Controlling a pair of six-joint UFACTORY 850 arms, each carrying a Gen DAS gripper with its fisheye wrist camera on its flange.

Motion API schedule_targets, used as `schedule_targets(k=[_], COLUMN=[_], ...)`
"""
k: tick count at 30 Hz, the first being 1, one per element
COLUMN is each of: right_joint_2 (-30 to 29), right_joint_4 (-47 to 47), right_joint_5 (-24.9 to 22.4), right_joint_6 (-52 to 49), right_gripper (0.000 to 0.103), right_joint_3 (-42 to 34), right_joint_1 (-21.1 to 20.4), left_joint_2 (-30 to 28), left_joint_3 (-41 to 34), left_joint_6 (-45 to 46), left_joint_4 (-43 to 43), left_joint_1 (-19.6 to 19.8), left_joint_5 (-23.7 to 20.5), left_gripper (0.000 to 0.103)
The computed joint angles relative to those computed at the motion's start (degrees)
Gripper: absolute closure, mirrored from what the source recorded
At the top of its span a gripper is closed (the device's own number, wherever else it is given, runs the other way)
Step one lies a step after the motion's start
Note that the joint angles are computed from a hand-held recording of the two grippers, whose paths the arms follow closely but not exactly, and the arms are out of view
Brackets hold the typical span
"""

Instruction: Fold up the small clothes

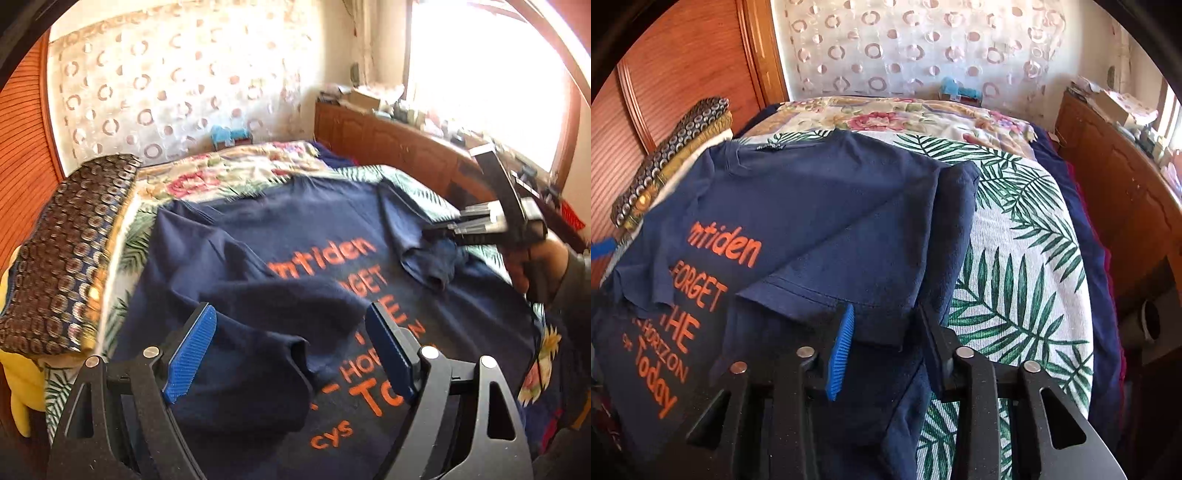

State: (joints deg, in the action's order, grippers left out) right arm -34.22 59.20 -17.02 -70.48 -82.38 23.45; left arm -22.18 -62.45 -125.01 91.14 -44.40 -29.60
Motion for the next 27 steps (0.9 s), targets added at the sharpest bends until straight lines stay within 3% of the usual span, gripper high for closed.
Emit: schedule_targets(k=[1,3,7,11,15,17,19,20,22,27], right_joint_2=[0.02,-0.15,-0.52,-2.65,-5.69,-7.81,-9.24,-9.43,-9.64,-11.24], right_joint_4=[-0.16,1.53,5.42,9.85,11.44,7.01,4.98,6.20,6.55,2.02], right_joint_5=[0.23,0.75,-1.28,-6.52,-9.22,-9.69,-10.63,-10.21,-8.88,-3.39], right_joint_6=[-0.76,-4.54,-9.76,-13.48,-14.20,-9.35,-7.59,-9.14,-8.81,-3.49], right_gripper=[0.094,0.099,0.100,0.100,0.100,0.092,0.064,0.060,0.056,0.054], right_joint_3=[-0.12,-0.05,-1.84,-6.75,-12.12,-15.38,-17.32,-17.35,-17.20,-17.82], right_joint_1=[0.25,0.24,0.79,1.61,2.81,3.31,3.25,2.89,2.37,1.28], left_joint_2=[0.53,1.17,2.25,3.40,3.71,3.25,2.45,1.79,0.19,-5.64], left_joint_3=[0.45,0.92,2.24,3.70,4.26,3.65,2.31,1.20,-1.24,-9.60], left_joint_6=[-0.46,0.49,0.97,0.62,-1.70,-2.37,-0.49,1.93,6.48,28.26], left_joint_4=[0.32,-0.82,-1.80,-2.31,-0.28,0.98,0.32,-1.05,-3.29,-21.14], left_joint_1=[0.37,1.30,3.36,5.56,8.15,9.53,11.00,11.55,12.34,15.24], left_joint_5=[-0.36,-1.44,-1.93,-1.94,0.45,2.49,4.65,5.02,5.78,7.52], left_gripper=[0.019,0.019,0.019,0.019,0.019,0.020,0.026,0.029,0.035,0.053])
